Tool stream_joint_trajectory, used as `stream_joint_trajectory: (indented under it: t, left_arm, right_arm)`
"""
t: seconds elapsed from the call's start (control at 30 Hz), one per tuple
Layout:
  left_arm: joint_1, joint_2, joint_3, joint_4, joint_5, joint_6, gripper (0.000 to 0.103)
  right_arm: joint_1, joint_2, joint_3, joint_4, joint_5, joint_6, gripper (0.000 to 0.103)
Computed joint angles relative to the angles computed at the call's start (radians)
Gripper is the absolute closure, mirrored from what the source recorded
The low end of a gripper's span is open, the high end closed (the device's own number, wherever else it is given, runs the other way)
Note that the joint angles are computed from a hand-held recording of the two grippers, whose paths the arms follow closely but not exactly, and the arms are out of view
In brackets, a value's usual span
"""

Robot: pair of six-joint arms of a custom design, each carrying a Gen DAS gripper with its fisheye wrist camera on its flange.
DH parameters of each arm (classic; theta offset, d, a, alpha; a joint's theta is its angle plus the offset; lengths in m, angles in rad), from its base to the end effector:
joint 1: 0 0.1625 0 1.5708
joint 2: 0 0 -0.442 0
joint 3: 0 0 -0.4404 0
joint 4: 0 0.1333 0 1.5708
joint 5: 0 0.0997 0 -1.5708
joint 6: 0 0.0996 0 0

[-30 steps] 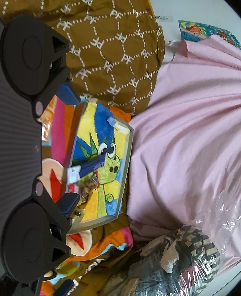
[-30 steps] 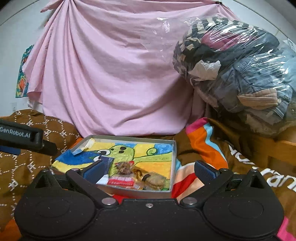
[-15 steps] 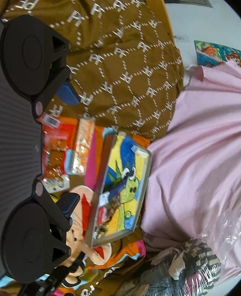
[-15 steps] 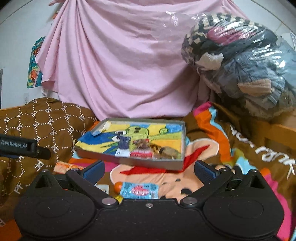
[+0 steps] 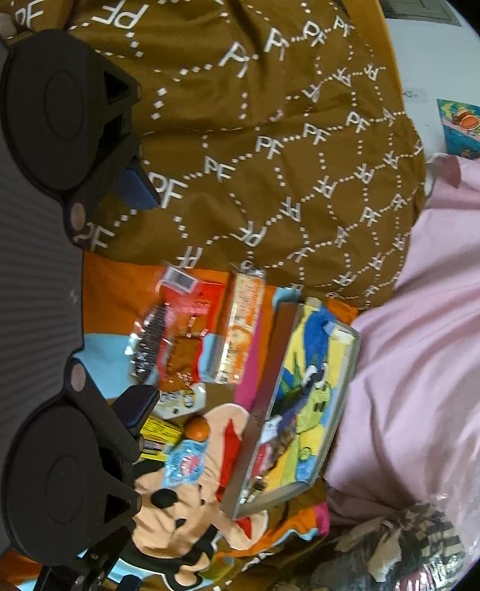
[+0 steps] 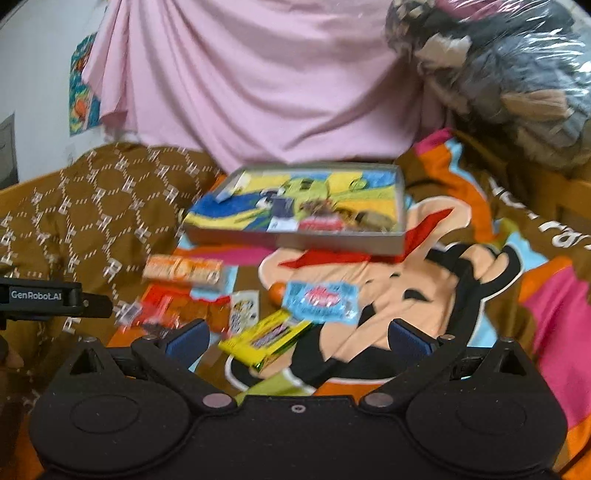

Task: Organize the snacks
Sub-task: 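Move the left tool toward the dark jerky packet while the right tool lowers onto the yellow wafer packet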

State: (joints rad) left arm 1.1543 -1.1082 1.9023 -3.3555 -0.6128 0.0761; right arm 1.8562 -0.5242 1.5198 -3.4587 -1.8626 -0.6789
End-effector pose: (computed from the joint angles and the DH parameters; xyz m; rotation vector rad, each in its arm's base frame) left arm -0.0498 -0.6434 0.2959 -0.0578 2.1221 -1.2680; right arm 0.3141 -0.6989 0.0319 0.9951 -2.2771 1.0916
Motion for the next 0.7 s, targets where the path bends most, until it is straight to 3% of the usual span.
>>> stream_joint_trajectory:
  t: [0.27,0.7]
  left_arm:
    - [0.022,0.002,-0.014,0.076,-0.017,0.003,0.0]
    - [0.097,0.026,-0.101,0.102,-0.187,0.28,0.0]
  right_arm:
    - [0.001,0.01,-0.029,0.105,-0.018,0.022,0.001]
    - [-0.009,0.081,-0.217,0.337,-0.022,0.145,0.001]
